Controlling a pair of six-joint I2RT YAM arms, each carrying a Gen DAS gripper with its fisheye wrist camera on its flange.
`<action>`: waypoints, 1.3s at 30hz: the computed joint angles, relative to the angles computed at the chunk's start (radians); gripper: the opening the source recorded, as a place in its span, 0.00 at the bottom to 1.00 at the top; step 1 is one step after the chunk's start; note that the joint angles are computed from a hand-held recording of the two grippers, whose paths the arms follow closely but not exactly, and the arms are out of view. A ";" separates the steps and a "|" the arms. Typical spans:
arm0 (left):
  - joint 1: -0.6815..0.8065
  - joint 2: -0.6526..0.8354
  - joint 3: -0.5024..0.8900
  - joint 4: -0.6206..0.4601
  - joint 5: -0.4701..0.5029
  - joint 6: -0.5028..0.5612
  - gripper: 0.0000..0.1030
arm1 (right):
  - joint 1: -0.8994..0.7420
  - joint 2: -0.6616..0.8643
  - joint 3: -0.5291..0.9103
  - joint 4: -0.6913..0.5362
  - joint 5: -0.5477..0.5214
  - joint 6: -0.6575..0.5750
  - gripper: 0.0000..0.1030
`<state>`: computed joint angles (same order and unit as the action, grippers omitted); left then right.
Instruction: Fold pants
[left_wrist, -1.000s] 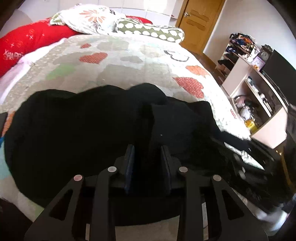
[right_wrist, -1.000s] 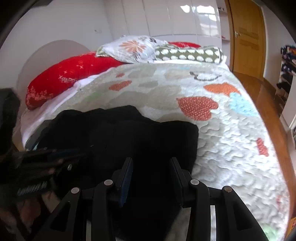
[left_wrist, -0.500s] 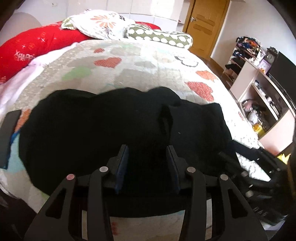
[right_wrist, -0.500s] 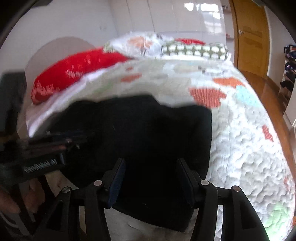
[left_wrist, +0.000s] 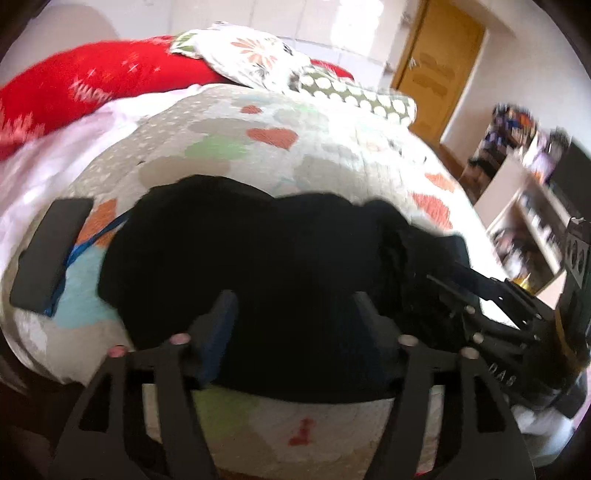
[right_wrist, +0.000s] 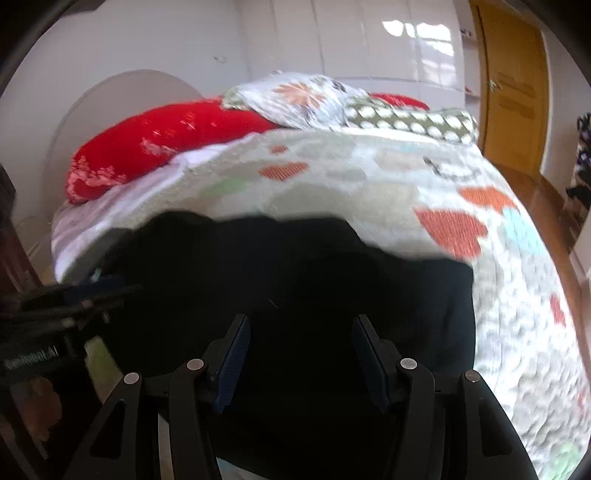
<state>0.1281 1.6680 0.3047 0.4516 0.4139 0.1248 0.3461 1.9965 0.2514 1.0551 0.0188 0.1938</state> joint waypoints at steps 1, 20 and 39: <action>0.057 -0.010 -0.001 -0.014 0.045 0.010 0.69 | 0.013 -0.026 0.010 -0.027 -0.002 -0.006 0.54; 0.339 0.270 0.164 -0.048 0.093 -0.021 0.69 | 0.184 0.327 0.913 -0.718 -0.100 -0.063 0.54; 0.268 0.200 0.141 0.086 0.154 -0.094 0.25 | 0.102 0.255 0.792 -0.554 -0.188 0.049 0.66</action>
<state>0.3964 1.8681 0.4458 0.5374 0.5677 0.0310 0.4482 2.2512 1.0434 0.5013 -0.1689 0.2425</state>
